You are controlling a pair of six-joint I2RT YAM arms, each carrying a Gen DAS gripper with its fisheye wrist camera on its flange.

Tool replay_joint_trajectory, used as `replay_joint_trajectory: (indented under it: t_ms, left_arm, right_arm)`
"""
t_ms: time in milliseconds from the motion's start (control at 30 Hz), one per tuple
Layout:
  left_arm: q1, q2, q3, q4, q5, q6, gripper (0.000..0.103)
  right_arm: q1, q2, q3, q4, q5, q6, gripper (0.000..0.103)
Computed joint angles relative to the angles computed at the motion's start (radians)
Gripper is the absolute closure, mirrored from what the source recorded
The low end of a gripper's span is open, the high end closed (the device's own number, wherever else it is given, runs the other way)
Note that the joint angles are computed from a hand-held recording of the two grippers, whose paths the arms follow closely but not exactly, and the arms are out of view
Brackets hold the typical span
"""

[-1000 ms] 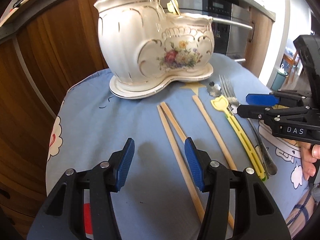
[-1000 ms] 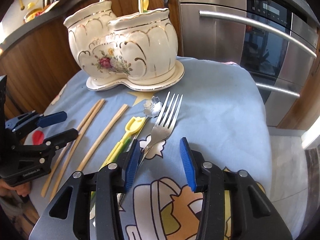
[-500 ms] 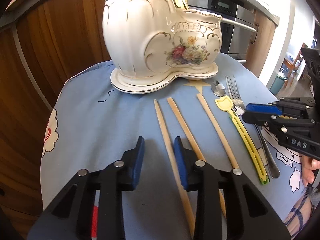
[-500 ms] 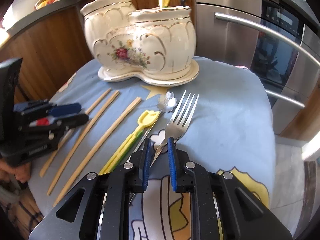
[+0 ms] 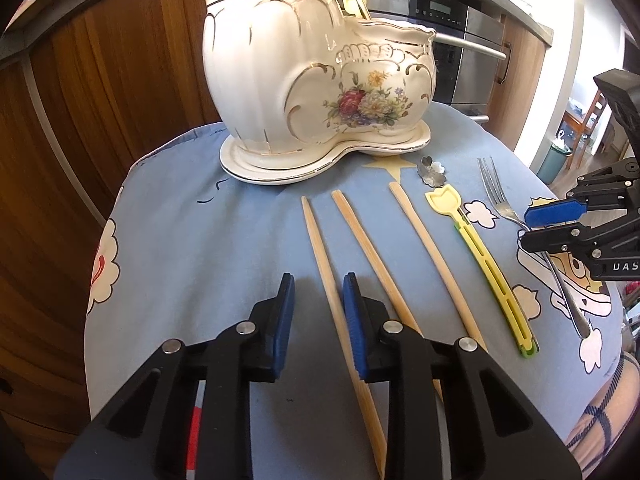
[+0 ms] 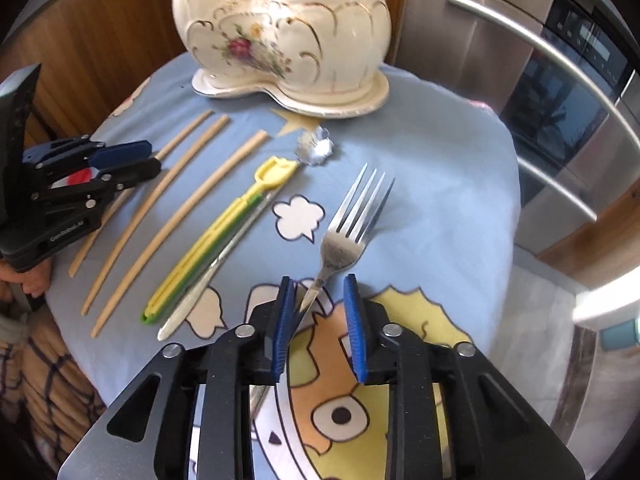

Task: Organize utensils
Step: 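Grasp a wooden chopstick with the left tool while the right tool grasps the silver fork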

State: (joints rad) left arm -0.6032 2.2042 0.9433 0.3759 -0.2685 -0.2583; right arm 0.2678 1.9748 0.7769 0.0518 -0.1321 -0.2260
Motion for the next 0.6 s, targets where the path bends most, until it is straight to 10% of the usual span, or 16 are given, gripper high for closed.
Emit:
replay_joint_trajectory:
  t_ms: [600]
  left_arm:
    - [0.062, -0.024, 0.031, -0.105, 0.116, 0.067, 0.084]
  right_arm:
    - [0.036, 0.024, 0.154, -0.291, 0.089, -0.179, 0.097]
